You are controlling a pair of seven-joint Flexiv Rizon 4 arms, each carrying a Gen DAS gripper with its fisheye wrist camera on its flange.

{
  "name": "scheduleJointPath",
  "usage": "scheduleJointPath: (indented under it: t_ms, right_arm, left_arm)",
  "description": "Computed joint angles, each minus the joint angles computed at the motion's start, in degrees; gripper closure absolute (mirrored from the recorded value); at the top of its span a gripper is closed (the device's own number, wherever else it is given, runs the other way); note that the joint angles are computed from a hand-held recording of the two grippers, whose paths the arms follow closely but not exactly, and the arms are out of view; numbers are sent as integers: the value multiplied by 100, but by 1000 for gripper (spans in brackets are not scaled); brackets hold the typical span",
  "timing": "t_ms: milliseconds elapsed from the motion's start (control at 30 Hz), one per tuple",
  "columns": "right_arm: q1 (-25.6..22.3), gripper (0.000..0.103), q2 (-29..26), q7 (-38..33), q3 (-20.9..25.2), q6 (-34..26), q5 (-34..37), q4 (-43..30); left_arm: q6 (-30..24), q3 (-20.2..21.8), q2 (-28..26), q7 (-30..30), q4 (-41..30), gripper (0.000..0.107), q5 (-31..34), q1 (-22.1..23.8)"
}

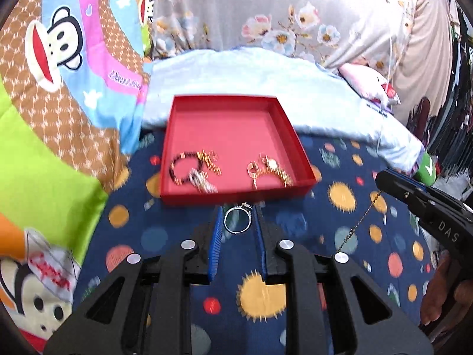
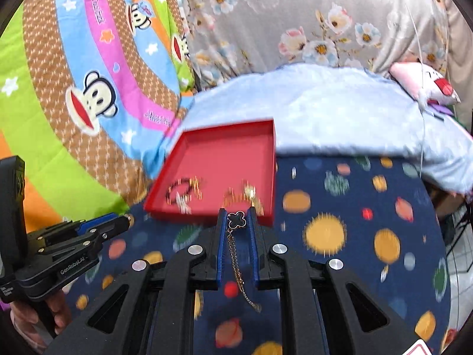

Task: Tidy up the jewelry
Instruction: 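Carry the silver ring and clover necklace into the red box and open both tools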

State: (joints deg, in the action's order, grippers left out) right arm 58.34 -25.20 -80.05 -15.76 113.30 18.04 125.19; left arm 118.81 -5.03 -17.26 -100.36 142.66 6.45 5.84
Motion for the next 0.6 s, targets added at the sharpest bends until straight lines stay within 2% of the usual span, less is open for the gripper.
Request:
scheduleJointPath:
  t_ms: [67,133,200,300,333,433,600]
  right_arm:
    - [-282,91,-38,50,153,-119,-215,-277]
    - [-553,91,-130,164,276,-301,-470,-624]
    - [-617,91,-269,305,205,-459,-665,-945]
    - [-676,91,-524,591,76,-672,-957,-1410]
    - [-697,91,-628,709,24,-759,-1047,-1583]
    - [-943,91,-837,990,152,-867,-1354,-1934]
    - [-1141,91,-1145,1394,144,-1044,-1837,-2452]
  left_arm:
    - [-120,-63,21,9,-211,87,46,145]
    - [-219,6,-11,134,-438,87,-50,91]
    - [-308,116,-80,319,-663,87,-224,-34]
    - [-456,-64,-206,357,-989,87,-231,184]
    - [-451,71,-264,450,-1072,87,-380,32]
    - [-470,197,-450,626,-1342,87,-651,-114]
    - [-690,87,-709,777,-1731,87,-860,-8]
